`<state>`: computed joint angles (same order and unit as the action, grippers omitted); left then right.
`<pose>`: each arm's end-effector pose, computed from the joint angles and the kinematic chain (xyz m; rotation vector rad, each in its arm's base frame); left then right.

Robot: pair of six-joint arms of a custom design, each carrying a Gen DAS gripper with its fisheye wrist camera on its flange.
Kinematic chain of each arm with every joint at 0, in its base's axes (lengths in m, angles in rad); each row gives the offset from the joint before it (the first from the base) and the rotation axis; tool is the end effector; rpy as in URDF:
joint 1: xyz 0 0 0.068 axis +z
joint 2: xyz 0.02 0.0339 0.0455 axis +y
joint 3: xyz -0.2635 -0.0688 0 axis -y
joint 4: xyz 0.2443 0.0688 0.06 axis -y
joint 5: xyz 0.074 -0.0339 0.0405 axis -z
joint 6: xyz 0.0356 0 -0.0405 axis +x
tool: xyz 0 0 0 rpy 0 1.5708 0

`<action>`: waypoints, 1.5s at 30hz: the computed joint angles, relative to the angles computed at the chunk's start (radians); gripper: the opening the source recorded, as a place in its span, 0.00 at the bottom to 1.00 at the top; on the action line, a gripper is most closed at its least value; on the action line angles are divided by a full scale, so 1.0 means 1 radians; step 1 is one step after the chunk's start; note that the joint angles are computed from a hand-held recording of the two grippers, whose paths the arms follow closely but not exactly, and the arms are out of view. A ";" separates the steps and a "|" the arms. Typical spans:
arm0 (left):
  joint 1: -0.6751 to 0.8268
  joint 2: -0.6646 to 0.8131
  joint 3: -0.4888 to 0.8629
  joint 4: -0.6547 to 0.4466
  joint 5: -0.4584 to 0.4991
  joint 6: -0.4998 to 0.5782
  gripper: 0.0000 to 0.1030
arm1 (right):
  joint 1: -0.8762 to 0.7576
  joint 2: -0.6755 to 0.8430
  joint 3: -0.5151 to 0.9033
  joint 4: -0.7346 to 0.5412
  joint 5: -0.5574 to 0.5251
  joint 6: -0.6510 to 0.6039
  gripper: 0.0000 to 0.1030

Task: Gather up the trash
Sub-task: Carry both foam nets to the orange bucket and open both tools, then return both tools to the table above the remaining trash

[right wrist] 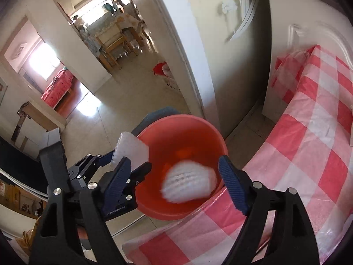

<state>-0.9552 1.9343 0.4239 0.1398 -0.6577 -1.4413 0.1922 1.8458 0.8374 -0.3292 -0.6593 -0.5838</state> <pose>0.1382 -0.1578 0.0194 -0.6735 2.3660 0.0754 0.2866 0.0780 0.0930 -1.1089 2.4304 0.8350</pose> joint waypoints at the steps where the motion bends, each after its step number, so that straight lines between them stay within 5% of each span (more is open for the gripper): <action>1: -0.001 0.000 0.002 -0.012 -0.005 -0.006 0.80 | -0.016 -0.011 -0.011 0.016 -0.008 0.001 0.80; 6: -0.031 -0.029 0.041 -0.136 -0.061 -0.071 0.88 | -0.157 -0.053 -0.037 0.032 -0.095 -0.036 0.80; 15: -0.089 -0.078 0.219 -0.398 -0.142 -0.031 0.93 | -0.455 -0.057 0.025 -0.062 -0.271 -0.158 0.87; 29: -0.143 -0.004 0.540 -0.425 -0.177 0.212 0.93 | -0.782 0.153 0.380 -0.460 -0.448 -0.392 0.89; 45: -0.073 0.245 1.001 -0.414 -0.047 0.576 0.93 | -0.974 0.582 1.020 -0.560 -0.483 -0.113 0.89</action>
<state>-1.0281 2.1794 1.4250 -0.2744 -0.7042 -0.8654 -0.7817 2.4277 1.8571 -0.8891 -1.1420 -0.6972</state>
